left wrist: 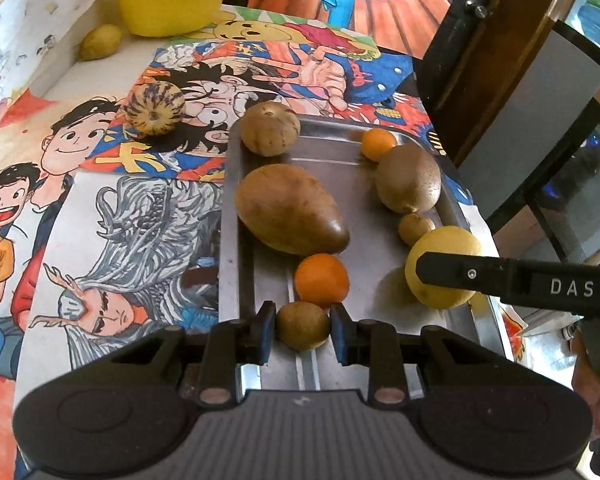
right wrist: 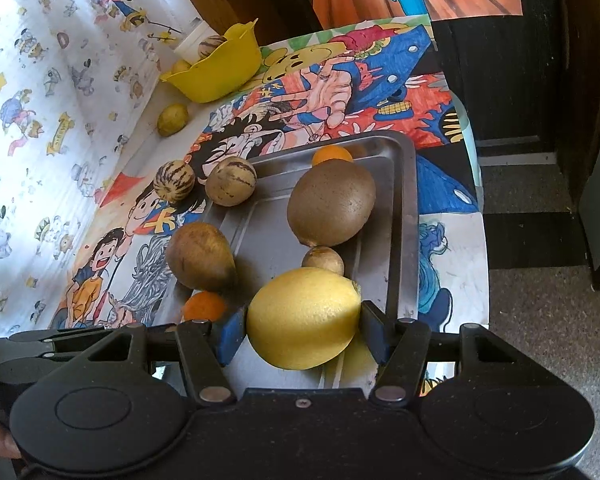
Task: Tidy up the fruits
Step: 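Carry the small potato and lemon onto the grey tray and open both tools, then lift both open tools away from the tray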
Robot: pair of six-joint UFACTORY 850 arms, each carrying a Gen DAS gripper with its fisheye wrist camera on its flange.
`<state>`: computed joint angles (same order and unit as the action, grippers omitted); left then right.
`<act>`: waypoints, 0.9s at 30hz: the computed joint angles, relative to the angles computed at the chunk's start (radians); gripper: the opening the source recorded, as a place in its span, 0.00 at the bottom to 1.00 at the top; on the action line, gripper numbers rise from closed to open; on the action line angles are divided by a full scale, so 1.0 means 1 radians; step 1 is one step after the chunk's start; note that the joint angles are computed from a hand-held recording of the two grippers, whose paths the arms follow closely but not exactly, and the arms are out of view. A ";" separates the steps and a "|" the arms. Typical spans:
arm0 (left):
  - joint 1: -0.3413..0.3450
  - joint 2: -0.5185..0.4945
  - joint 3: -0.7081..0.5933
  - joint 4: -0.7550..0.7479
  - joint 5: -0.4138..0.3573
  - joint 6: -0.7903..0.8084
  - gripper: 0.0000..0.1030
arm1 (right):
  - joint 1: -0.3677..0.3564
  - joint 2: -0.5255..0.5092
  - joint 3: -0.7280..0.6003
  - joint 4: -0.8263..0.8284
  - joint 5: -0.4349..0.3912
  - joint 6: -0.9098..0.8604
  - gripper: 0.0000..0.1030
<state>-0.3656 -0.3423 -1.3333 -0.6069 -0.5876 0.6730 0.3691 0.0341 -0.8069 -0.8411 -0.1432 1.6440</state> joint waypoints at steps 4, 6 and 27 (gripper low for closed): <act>-0.001 -0.005 -0.005 0.007 0.008 -0.013 0.31 | -0.001 0.000 -0.001 0.024 -0.002 -0.023 0.61; -0.001 -0.007 -0.009 0.013 0.003 -0.015 0.31 | -0.001 -0.001 -0.003 0.051 -0.005 -0.049 0.61; 0.064 0.027 -0.070 0.095 -0.273 -0.084 0.66 | 0.072 0.099 -0.051 0.408 -0.234 -0.282 0.80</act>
<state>-0.3021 -0.3153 -1.4035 -0.5119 -0.8610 0.5891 0.4412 0.1330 -0.8580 -0.4329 -0.3773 1.3618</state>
